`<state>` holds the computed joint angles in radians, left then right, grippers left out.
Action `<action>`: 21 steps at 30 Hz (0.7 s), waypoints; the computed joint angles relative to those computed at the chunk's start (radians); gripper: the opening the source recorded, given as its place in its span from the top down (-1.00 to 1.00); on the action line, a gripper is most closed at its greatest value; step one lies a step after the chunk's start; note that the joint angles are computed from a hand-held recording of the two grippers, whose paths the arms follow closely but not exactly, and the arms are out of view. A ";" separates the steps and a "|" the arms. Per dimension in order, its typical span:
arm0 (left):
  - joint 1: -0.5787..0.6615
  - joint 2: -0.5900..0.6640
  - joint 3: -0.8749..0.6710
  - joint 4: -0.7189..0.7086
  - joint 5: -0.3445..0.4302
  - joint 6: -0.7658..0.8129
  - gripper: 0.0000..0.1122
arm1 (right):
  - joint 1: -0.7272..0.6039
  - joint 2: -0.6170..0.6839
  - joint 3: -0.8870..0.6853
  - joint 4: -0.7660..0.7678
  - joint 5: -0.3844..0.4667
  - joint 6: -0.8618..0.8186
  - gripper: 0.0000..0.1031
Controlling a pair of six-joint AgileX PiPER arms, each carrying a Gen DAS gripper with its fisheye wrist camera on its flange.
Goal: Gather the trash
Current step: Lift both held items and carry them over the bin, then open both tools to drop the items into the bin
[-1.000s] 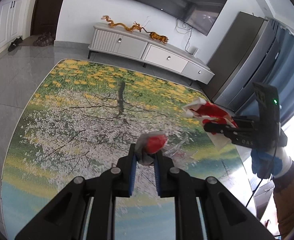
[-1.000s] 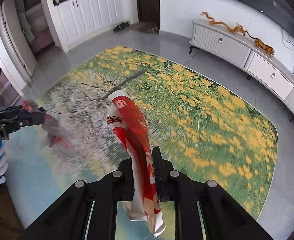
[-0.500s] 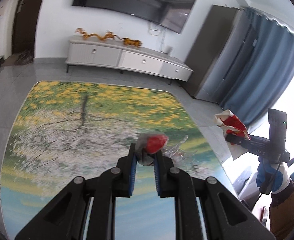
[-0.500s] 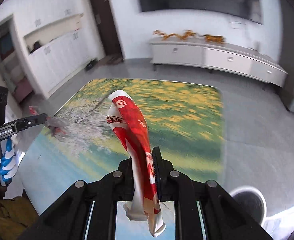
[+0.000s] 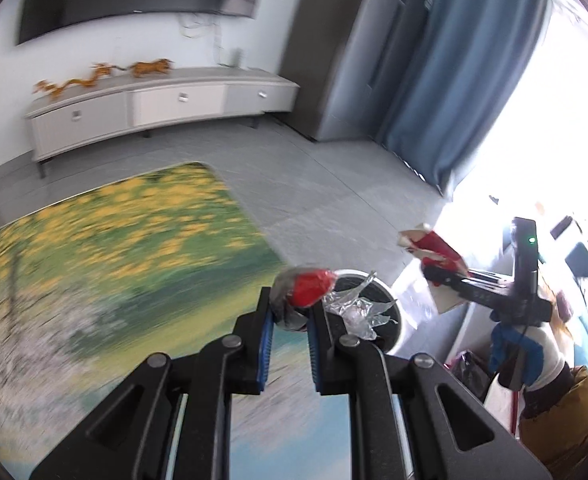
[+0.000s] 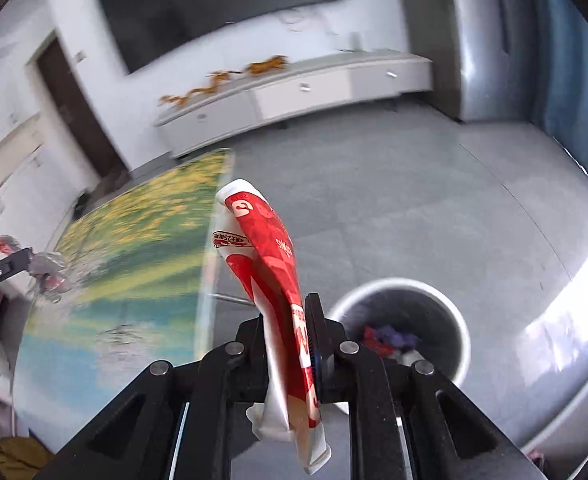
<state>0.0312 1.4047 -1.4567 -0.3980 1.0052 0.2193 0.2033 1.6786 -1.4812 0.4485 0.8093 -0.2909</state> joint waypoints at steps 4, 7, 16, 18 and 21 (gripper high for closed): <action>-0.192 0.176 -0.150 0.131 -0.029 -0.140 0.74 | -0.087 0.051 0.006 0.028 -0.005 -0.019 0.72; -0.280 0.309 -0.269 0.199 -0.029 -0.212 0.74 | -0.137 0.112 -0.022 0.028 0.003 -0.015 0.71; -0.411 0.675 -0.634 0.290 0.069 -0.336 0.71 | -0.198 0.276 -0.110 -0.013 0.016 0.024 0.63; -0.420 0.748 -0.717 0.284 0.104 -0.349 0.71 | -0.198 0.299 -0.112 -0.023 0.009 0.041 0.61; -0.426 0.824 -0.798 0.253 0.136 -0.356 0.70 | -0.204 0.339 -0.129 -0.047 0.009 0.074 0.28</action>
